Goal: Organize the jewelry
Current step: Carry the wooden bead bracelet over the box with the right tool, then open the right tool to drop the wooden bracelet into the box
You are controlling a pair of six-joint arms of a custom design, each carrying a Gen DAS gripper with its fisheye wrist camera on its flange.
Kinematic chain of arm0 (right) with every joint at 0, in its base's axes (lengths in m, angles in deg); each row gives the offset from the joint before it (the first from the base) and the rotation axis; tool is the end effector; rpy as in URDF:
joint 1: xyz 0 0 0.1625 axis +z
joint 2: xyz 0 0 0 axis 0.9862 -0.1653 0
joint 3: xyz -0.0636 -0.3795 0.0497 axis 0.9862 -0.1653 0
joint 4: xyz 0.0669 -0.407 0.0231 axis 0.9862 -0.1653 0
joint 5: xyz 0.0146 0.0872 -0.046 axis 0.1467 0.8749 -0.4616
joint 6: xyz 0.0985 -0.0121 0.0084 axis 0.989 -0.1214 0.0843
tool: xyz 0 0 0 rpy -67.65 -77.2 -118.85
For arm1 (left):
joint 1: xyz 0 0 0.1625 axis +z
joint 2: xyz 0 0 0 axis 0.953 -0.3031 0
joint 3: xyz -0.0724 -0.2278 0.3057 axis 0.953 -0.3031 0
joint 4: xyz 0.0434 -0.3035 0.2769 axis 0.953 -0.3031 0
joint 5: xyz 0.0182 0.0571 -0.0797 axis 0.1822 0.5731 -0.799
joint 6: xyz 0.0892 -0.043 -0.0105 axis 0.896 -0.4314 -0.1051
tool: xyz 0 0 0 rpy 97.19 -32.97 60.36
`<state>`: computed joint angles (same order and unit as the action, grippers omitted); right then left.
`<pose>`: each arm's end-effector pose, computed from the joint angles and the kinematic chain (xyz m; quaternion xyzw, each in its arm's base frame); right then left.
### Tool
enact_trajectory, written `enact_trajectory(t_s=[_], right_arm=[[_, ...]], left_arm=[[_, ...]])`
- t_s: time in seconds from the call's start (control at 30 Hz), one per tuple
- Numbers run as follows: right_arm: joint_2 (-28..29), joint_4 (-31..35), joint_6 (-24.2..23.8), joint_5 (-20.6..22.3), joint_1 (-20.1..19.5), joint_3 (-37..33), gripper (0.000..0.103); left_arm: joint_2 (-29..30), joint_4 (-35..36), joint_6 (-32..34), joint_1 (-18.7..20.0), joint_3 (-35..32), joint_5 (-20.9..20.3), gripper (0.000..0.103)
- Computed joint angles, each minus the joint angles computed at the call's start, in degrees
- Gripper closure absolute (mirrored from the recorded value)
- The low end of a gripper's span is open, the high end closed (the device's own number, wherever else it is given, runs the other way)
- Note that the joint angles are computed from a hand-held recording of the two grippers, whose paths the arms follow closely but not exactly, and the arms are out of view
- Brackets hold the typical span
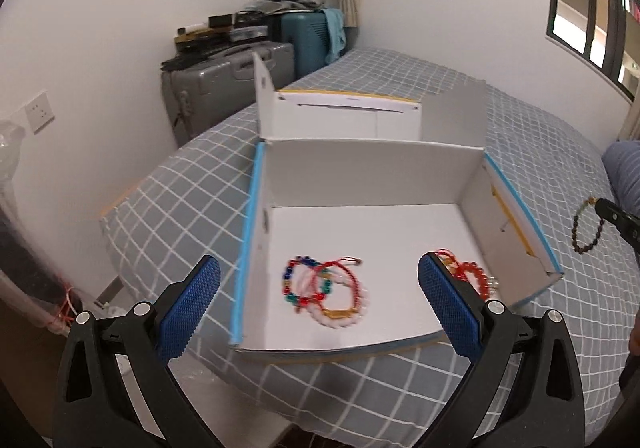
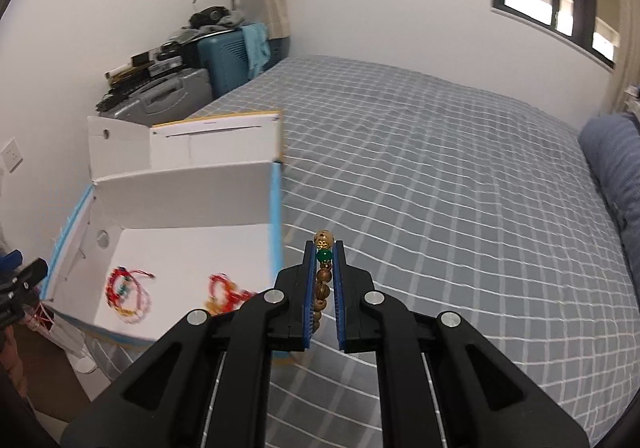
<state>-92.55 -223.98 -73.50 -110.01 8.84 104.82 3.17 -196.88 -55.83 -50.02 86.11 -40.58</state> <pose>0.0852 -0.4489 0.5239 0.1392 -0.8437 0.4026 0.3266 -0.4839 -0.4359 0.1013 0.1464 0.8474 -0.3720 0.3494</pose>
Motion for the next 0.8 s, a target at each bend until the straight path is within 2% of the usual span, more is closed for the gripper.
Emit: enact_trajectory(t_s=[0.37,0.8], right_arm=[[10.3,-1.1,2.1,-1.6,4.4,-1.3,0.096],[15.7,0.0,4.3,-3.5,4.3,-1.3,0.095]], left_arm=[[-3.2,3.1,-3.8,0.7,2.8,0.1,0.006],[-3.9,4.4,-4.7,2.4,3.9,-0.8,0.006]])
